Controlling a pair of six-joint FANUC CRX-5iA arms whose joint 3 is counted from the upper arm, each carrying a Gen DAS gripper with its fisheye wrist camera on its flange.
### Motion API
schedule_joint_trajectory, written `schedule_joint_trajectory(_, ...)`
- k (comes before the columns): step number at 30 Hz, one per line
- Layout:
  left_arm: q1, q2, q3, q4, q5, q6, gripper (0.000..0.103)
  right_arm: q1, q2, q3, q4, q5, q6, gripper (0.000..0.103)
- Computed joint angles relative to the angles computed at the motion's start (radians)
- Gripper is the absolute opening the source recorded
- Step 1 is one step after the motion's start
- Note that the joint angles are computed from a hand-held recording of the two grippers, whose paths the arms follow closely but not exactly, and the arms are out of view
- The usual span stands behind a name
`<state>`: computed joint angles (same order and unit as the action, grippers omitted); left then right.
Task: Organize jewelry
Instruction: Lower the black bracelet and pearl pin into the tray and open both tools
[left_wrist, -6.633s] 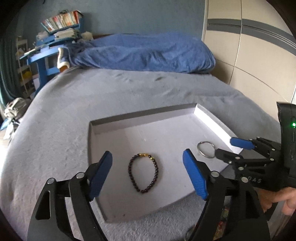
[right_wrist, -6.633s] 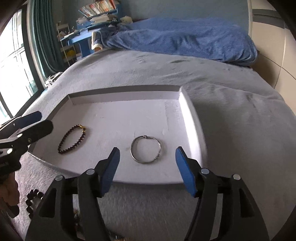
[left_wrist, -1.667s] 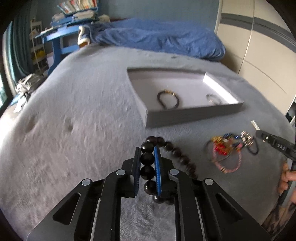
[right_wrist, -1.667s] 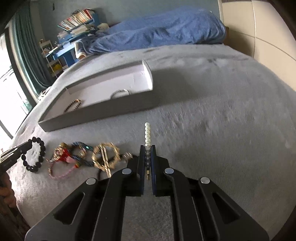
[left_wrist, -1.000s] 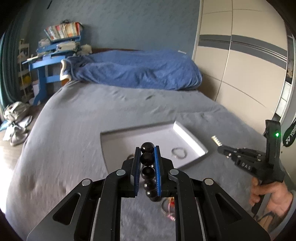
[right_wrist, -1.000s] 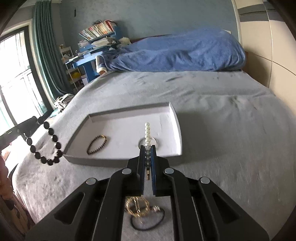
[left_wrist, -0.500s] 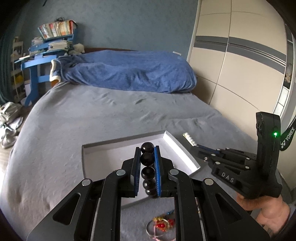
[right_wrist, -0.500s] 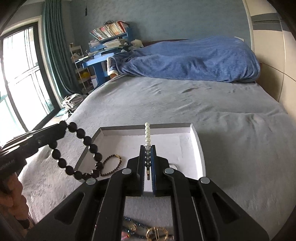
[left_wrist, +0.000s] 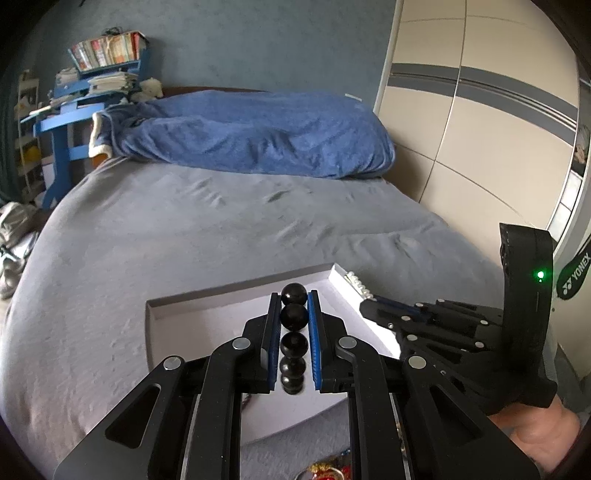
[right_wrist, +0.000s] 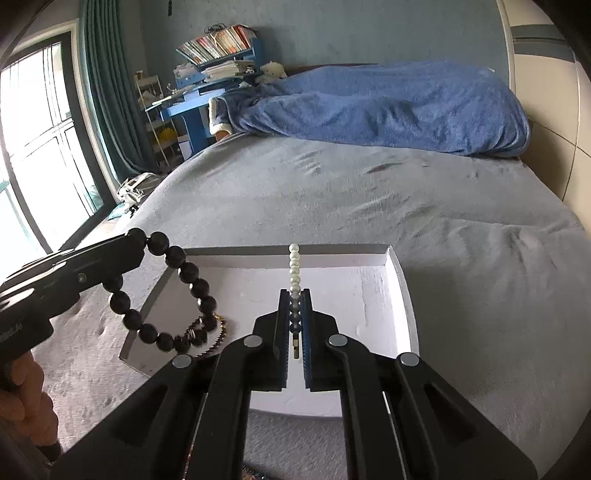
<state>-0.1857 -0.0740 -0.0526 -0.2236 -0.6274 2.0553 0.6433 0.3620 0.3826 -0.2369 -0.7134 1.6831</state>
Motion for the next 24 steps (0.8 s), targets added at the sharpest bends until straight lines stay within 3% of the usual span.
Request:
schedule_joint_trajectory(14, 0.042, 0.042, -0.016, 0.087, 0.003, -0.06, 0.015, -0.009, 0.064, 0.072, -0.041, -0.082, 0.043, 0.006)
schedule_joint_trajectory(24, 0.062, 0.129, -0.004, 0.14, -0.09, -0.12, 0.015, 0.015, 0.133, 0.114, 0.03, -0.174, 0.018, 0.006)
